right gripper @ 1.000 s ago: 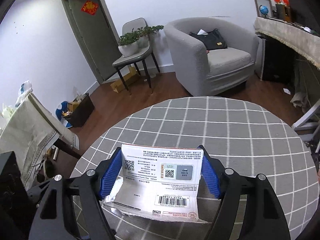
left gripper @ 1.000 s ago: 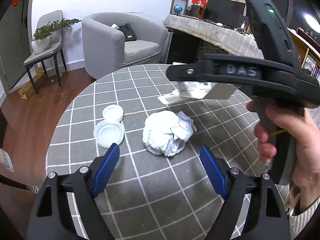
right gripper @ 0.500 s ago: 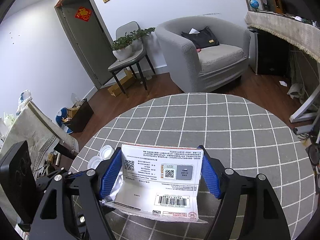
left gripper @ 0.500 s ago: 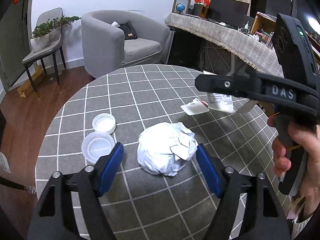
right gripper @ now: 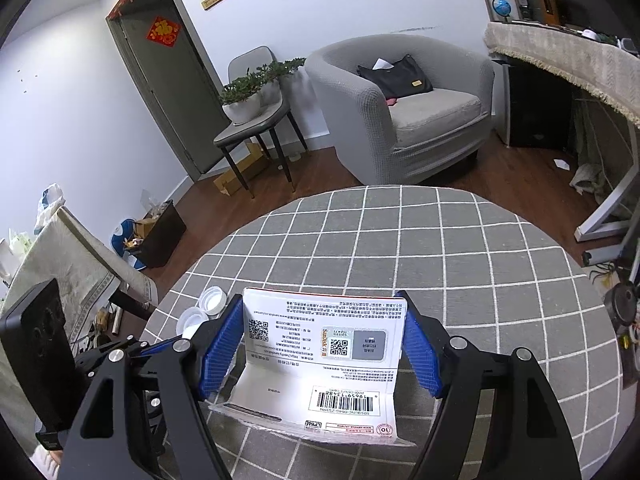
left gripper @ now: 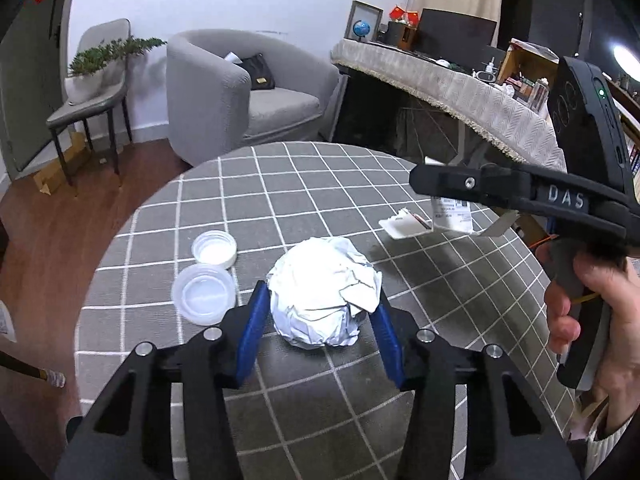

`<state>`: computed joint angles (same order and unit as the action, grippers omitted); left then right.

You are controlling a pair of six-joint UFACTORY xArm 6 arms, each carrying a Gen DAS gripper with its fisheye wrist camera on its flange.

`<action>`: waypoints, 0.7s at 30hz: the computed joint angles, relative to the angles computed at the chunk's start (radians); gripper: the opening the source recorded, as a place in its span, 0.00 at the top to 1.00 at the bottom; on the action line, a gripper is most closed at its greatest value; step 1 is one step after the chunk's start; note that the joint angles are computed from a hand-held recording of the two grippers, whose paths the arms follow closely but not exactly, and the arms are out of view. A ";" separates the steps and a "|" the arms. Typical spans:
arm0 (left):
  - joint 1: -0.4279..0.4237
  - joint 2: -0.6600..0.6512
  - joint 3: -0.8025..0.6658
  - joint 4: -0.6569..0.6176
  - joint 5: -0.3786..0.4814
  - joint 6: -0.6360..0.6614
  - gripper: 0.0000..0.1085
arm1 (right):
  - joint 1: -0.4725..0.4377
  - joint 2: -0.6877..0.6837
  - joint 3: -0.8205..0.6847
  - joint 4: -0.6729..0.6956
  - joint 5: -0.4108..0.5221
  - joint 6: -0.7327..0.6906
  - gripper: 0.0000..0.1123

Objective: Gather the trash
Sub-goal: 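Grasp the crumpled foil ball with the left gripper while the right gripper holds the card, then carry the foil ball into the teal bin and open the left gripper while right carries the card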

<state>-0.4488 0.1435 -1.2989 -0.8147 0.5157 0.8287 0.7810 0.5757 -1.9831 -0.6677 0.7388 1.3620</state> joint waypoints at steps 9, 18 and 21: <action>-0.001 -0.112 0.115 -0.039 -0.051 0.052 0.51 | 0.034 0.065 -0.094 0.009 0.031 -0.032 0.33; 0.030 -0.234 0.238 -0.112 -0.068 0.131 0.51 | 0.076 0.124 -0.190 -0.017 0.062 -0.023 0.33; 0.048 -0.271 0.277 -0.109 -0.065 0.136 0.51 | 0.091 0.161 -0.247 -0.009 0.084 -0.038 0.33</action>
<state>-0.4010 -0.1270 -1.0223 -0.9240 0.4510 0.9643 0.8721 0.7363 -2.2302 -0.6764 0.8231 1.3235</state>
